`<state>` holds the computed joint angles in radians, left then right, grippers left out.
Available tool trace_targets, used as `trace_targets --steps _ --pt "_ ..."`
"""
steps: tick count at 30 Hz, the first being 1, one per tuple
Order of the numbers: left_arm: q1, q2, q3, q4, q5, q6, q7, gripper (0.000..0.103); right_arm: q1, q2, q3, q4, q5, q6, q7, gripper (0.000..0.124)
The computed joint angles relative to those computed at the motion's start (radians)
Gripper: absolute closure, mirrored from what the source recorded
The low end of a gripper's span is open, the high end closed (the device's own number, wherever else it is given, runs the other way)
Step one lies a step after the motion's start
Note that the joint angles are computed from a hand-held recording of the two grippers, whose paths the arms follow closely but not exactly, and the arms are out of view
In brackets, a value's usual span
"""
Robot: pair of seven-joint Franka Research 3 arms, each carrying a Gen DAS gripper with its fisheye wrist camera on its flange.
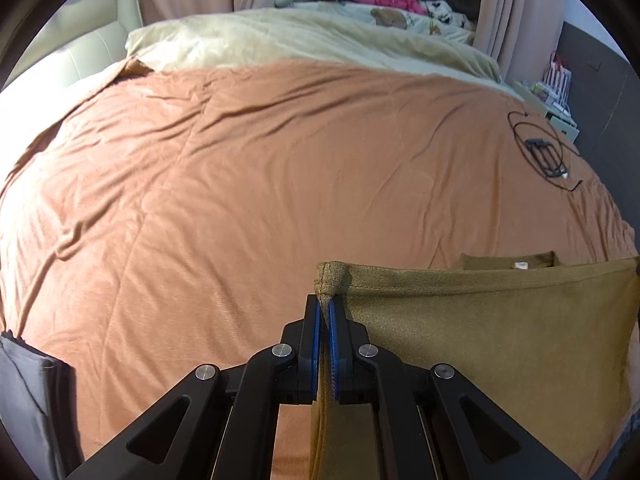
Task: Fold small clothes
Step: 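Lift the hem edge with both grippers and fold it over the collar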
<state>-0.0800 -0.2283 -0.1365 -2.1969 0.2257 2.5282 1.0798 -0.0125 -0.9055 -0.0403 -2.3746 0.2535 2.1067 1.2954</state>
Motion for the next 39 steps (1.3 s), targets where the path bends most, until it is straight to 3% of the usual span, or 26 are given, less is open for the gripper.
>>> trace_targets --steps 24,37,39 --pt "0.029 0.189 -0.002 0.125 0.125 -0.005 -0.051 0.099 0.029 0.172 0.057 0.011 -0.052 0.169 0.077 0.124" --pt "0.019 0.305 0.003 0.209 0.162 -0.055 -0.078 0.098 0.04 0.293 0.076 0.033 -0.108 0.227 0.121 0.124" --pt "0.018 0.32 0.002 0.22 0.139 -0.079 -0.069 0.093 0.04 0.31 0.078 0.039 -0.118 0.219 0.131 0.124"
